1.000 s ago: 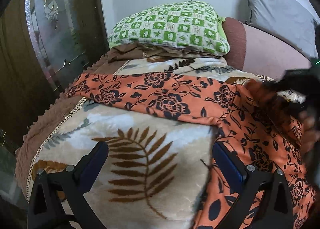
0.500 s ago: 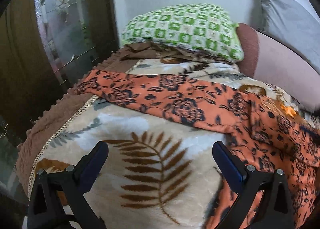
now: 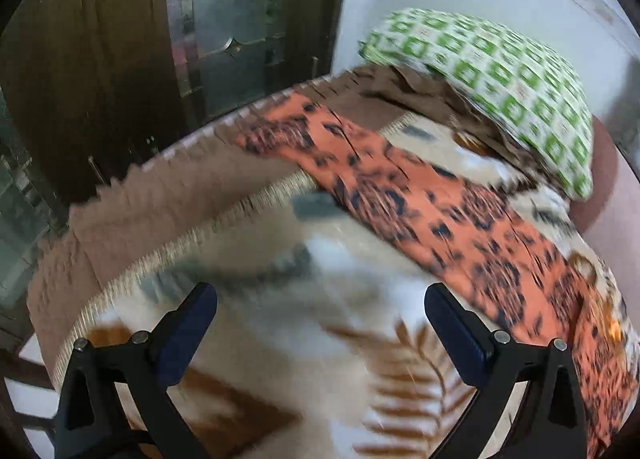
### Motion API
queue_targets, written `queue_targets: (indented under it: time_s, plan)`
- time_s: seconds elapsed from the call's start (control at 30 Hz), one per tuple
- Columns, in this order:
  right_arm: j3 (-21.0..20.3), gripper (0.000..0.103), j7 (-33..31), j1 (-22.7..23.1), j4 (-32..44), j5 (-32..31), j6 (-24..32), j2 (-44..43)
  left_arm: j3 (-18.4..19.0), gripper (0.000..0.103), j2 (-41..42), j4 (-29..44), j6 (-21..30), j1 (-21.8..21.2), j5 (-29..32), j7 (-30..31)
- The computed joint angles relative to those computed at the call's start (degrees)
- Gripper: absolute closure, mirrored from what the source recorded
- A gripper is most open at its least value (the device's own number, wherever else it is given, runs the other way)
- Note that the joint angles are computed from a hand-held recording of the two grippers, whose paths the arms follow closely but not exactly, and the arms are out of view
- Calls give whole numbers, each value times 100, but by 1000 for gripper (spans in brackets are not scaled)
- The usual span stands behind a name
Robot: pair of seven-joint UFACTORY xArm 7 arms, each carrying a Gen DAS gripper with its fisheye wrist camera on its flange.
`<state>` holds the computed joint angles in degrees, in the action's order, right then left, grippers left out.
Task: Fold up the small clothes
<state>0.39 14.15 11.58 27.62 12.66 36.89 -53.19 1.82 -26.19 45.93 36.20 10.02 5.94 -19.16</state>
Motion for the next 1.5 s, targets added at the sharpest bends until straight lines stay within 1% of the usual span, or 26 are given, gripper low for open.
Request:
queue_targets:
  time_s: [0.07, 0.1, 0.17, 0.2, 0.23, 0.27, 0.3, 0.33, 0.4, 0.5, 0.6, 0.73, 0.77, 0.83, 0.87, 0.9, 0.97, 1.07, 1.13, 1.17, 1.23, 1.27, 1.33, 1.37, 1.43, 1.5]
  plan:
    - [-65, 47, -18, -26, -331, -13, 267, -702, 87, 0, 485, 497, 126, 44, 71, 167]
    - [-126, 47, -36, -7, -501, 29, 327, -1022, 167, 0, 834, 866, 260, 42, 49, 315]
    - [-143, 47, 8, -40, -656, 66, 474, -1503, 334, 0, 1438, 1528, 596, 11, -207, 583]
    - [-139, 47, 7, -23, -675, 87, 425, -1481, 376, 0, 1623, 1732, 716, 19, -327, 626]
    - [-170, 47, -28, 37, -625, 111, 457, -1403, 467, 0, 1916, 2046, 882, 32, -623, 696]
    - [-226, 47, -116, 155, -541, 166, 414, -1223, 449, 0, 2097, 2231, 983, 154, -1012, 843]
    - [-260, 47, -195, 234, -519, 218, 322, -1148, 671, 0, 2354, 2476, 1134, 55, -1532, 936]
    - [-273, 47, -273, 311, -519, 273, 178, -1091, 653, 0, 2522, 2619, 1209, 155, -1812, 952]
    - [-273, 47, -398, 352, -527, 281, 80, -1067, 608, 0, 2711, 2730, 1227, 242, -2161, 1030]
    - [-292, 47, -478, 347, -557, 293, 68, -1041, 532, 6, 2864, 2768, 1036, 324, -2402, 1148]
    - [-353, 47, -518, 304, -588, 352, 56, -1022, 493, 6, 3056, 2843, 937, 420, -2730, 1264]
    - [-347, 47, -576, 246, -613, 354, -10, -1007, 427, 7, 3236, 2907, 618, 562, -3306, 1487]
    - [-353, 47, -585, 252, -613, 365, -10, -978, 403, 7, 3243, 2907, 543, 605, -3497, 1644]
    - [-342, 47, -595, 241, -610, 364, 19, -915, 362, 19, 3137, 2799, 424, 684, -3960, 2059]
    - [-330, 47, -607, 233, -610, 353, 28, -894, 358, 23, 3088, 2771, 500, 717, -4157, 2314]
    - [-309, 47, -622, 223, -614, 337, 21, -887, 362, 23, 2996, 2698, 566, 748, -4363, 2663]
    - [-319, 47, -646, 235, -637, 356, -43, -890, 407, 23, 2846, 2522, 443, 727, -4479, 2911]
    - [-350, 47, -670, 282, -659, 416, -100, -831, 486, 23, 2919, 2583, 550, 736, -4719, 2997]
    - [-303, 48, -679, 275, -680, 394, -126, -796, 483, 23, 3004, 2640, 531, 706, -4593, 2881]
    - [-272, 47, -662, 249, -702, 379, -164, -789, 473, 25, 3064, 2669, 533, 700, -4551, 2850]
    - [-250, 48, -586, 180, -768, 382, -355, -792, 449, 41, 3152, 2695, 584, 717, -4611, 2785]
    - [-245, 48, -562, 107, -778, 354, -538, -728, 438, 46, 3169, 2674, 624, 744, -4698, 2830]
    - [-192, 50, -481, -88, -707, 211, -714, -532, 408, 68, 3278, 2761, 691, 744, -4651, 2753]
    - [-200, 53, -456, -185, -636, 134, -775, -385, 400, 72, 3327, 2814, 683, 728, -4519, 2624]
    - [-283, 53, -446, -358, -462, 12, -894, -71, 369, 80, 3354, 2862, 625, 723, -4429, 2486]
    - [-364, 53, -450, -545, -289, -103, -1017, 251, 333, 84, 3364, 2911, 531, 710, -4373, 2483]
